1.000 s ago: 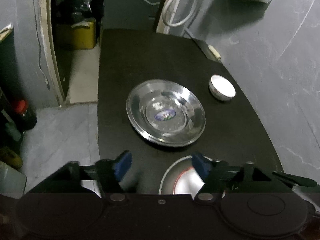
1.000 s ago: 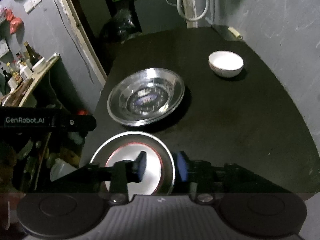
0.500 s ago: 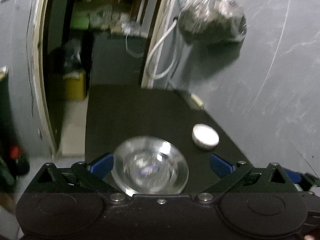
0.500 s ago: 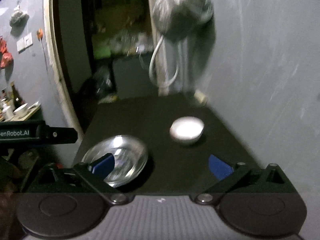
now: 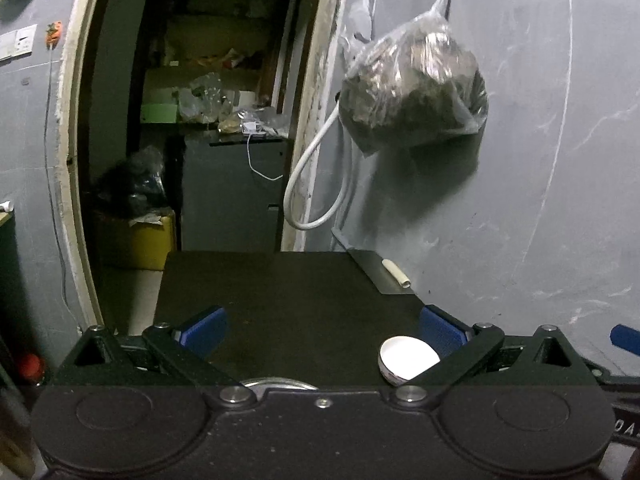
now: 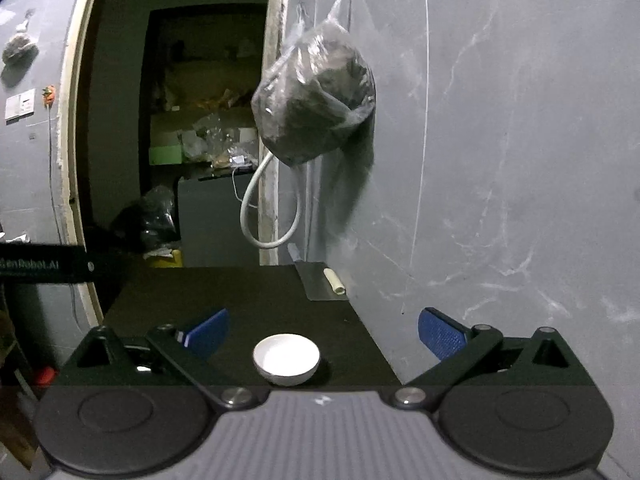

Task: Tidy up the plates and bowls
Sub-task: 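Move both tools to the remaining white red-rimmed bowl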

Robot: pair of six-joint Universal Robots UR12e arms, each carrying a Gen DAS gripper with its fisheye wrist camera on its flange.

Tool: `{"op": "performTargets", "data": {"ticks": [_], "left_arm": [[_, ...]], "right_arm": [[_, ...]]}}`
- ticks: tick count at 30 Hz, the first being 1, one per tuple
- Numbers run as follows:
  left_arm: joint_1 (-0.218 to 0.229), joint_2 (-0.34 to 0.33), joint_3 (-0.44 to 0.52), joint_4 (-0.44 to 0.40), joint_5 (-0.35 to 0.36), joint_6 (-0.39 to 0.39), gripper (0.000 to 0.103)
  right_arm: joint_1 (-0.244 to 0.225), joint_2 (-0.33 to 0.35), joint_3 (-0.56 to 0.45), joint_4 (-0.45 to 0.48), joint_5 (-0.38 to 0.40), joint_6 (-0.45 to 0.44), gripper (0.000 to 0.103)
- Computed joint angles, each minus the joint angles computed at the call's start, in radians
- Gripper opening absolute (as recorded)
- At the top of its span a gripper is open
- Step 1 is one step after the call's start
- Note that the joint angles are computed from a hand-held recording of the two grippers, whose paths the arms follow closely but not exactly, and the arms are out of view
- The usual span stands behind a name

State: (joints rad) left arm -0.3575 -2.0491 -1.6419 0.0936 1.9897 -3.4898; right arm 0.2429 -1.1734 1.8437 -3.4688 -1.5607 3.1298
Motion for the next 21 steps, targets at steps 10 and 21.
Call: {"op": "performTargets", "data": {"ticks": [10, 21], "left_arm": [[0.021, -0.108, 0.197, -0.258, -0.024, -0.013, 0.102], [0.046, -0.201, 0.33, -0.481, -0.084, -0.047, 0.102]], "right_arm": [[-0.034, 0.091, -0.152, 0.188, 0.063, -0.014, 0.103], [-0.032, 0.183, -0.26, 0.37, 0.038, 0.013, 0.103]]}}
